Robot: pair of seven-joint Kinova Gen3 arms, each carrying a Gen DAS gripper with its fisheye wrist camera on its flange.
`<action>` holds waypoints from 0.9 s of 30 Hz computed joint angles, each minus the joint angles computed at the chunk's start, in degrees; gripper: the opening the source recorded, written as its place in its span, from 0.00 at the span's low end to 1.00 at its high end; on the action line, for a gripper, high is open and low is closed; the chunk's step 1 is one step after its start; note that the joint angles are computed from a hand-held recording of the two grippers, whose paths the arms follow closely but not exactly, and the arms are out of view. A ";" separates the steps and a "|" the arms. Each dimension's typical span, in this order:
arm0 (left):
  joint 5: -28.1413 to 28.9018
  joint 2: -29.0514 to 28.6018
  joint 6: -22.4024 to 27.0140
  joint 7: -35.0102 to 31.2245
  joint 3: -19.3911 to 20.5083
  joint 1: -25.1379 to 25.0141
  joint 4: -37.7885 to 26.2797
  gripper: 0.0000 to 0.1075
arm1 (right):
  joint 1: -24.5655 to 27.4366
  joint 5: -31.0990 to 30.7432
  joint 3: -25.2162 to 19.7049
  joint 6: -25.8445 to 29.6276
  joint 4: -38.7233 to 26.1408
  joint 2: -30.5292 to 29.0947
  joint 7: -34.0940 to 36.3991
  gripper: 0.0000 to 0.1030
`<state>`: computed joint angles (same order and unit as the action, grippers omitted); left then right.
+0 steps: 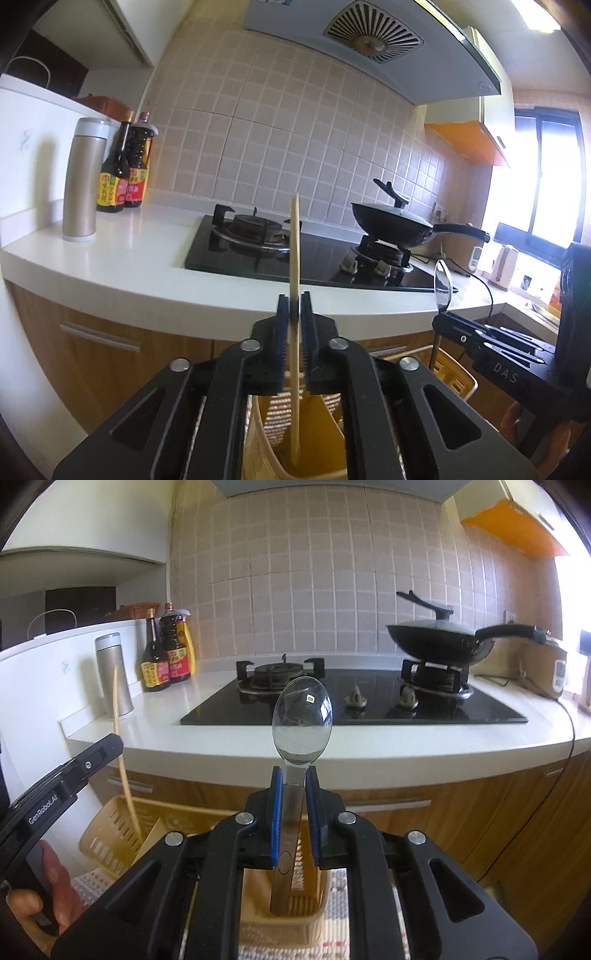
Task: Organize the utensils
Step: 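Lower the chopstick and spoon into the tan caddy and open both grippers, then move both grippers back down to the utensils on the mat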
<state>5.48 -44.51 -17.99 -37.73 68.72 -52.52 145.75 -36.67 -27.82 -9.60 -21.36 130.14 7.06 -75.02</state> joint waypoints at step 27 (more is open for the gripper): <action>0.51 -7.26 38.53 -13.87 -31.38 41.37 -9.47 0.44 | 13.36 25.64 -7.54 31.70 0.51 -23.43 -27.65 0.23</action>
<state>5.99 -51.77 20.54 -51.59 37.34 -11.15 136.28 -23.31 -2.18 -17.14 10.34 130.66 -16.37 -102.67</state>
